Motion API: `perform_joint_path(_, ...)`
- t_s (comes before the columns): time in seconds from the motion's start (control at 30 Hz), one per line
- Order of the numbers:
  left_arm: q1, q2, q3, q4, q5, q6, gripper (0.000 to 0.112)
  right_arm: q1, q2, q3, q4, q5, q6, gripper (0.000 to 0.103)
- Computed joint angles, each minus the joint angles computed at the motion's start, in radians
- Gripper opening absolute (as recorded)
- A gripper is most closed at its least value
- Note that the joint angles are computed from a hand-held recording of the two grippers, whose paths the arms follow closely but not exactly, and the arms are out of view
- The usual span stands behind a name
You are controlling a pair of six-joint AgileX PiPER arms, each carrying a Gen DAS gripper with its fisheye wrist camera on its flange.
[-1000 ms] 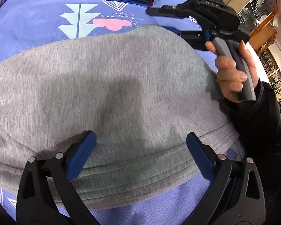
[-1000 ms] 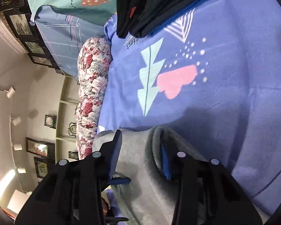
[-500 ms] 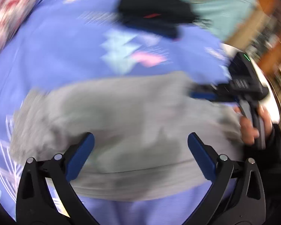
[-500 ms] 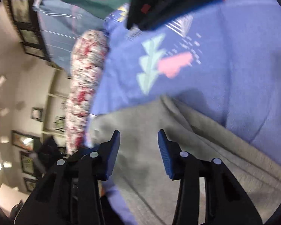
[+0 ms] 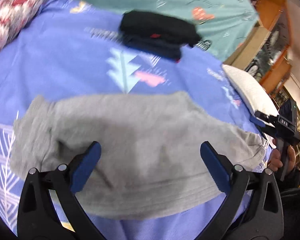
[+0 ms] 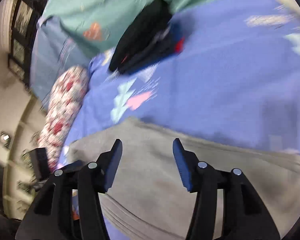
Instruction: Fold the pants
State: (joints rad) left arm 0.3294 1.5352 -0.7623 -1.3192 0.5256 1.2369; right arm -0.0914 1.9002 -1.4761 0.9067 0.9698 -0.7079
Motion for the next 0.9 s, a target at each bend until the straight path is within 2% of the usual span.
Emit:
perform_joint_path(0.07, -0.036, 0.006, 0.016, -0.129, -0.026, 0.136, 0.101, -0.135, -0.113, 0.131, -0.017, -0.057, 0.011, 0.054)
perform_joint_path(0.13, -0.059, 0.041, 0.008, -0.185, -0.04, 0.172, 0.101, -0.266, -0.19, 0.203, -0.13, -0.099, 0.11, 0.055)
perform_joint_path(0.23, -0.063, 0.022, 0.021, -0.132, -0.061, 0.102, 0.101, -0.41, -0.252, 0.268, -0.214, -0.131, 0.172, 0.057)
perform_joint_path(0.33, -0.053, 0.036, 0.02, -0.143, -0.057, 0.101, 0.101, -0.465, -0.233, 0.264, -0.293, -0.137, 0.207, 0.063)
perform_joint_path(0.5, -0.044, 0.043, 0.033, -0.187, -0.055, 0.136, 0.101, -0.403, -0.167, 0.265, -0.321, -0.192, 0.26, 0.063)
perform_joint_path(0.57, -0.03, 0.044, 0.039, -0.209, -0.038, 0.156, 0.101, -0.415, -0.114, 0.224, -0.32, -0.178, 0.242, 0.063)
perform_joint_path(0.63, -0.013, 0.05, 0.038, -0.214, -0.013, 0.16, 0.101, -0.386, -0.097, 0.206, -0.373, -0.208, 0.289, 0.067)
perform_joint_path(0.73, 0.011, 0.059, 0.038, -0.217, 0.025, 0.165, 0.101, -0.384, -0.09, 0.191, -0.353, -0.18, 0.298, 0.074)
perform_joint_path(0.8, 0.025, 0.061, 0.041, -0.224, 0.046, 0.172, 0.101, -0.386, -0.073, 0.189, -0.275, -0.098, 0.25, 0.075)
perform_joint_path(0.83, 0.028, 0.06, 0.042, -0.227, 0.051, 0.174, 0.101, -0.386, -0.073, 0.208, -0.249, -0.084, 0.239, 0.076)
perform_joint_path(0.9, 0.036, 0.061, 0.046, -0.233, 0.065, 0.181, 0.101, -0.373, -0.109, 0.268, -0.232, -0.157, 0.183, 0.073)
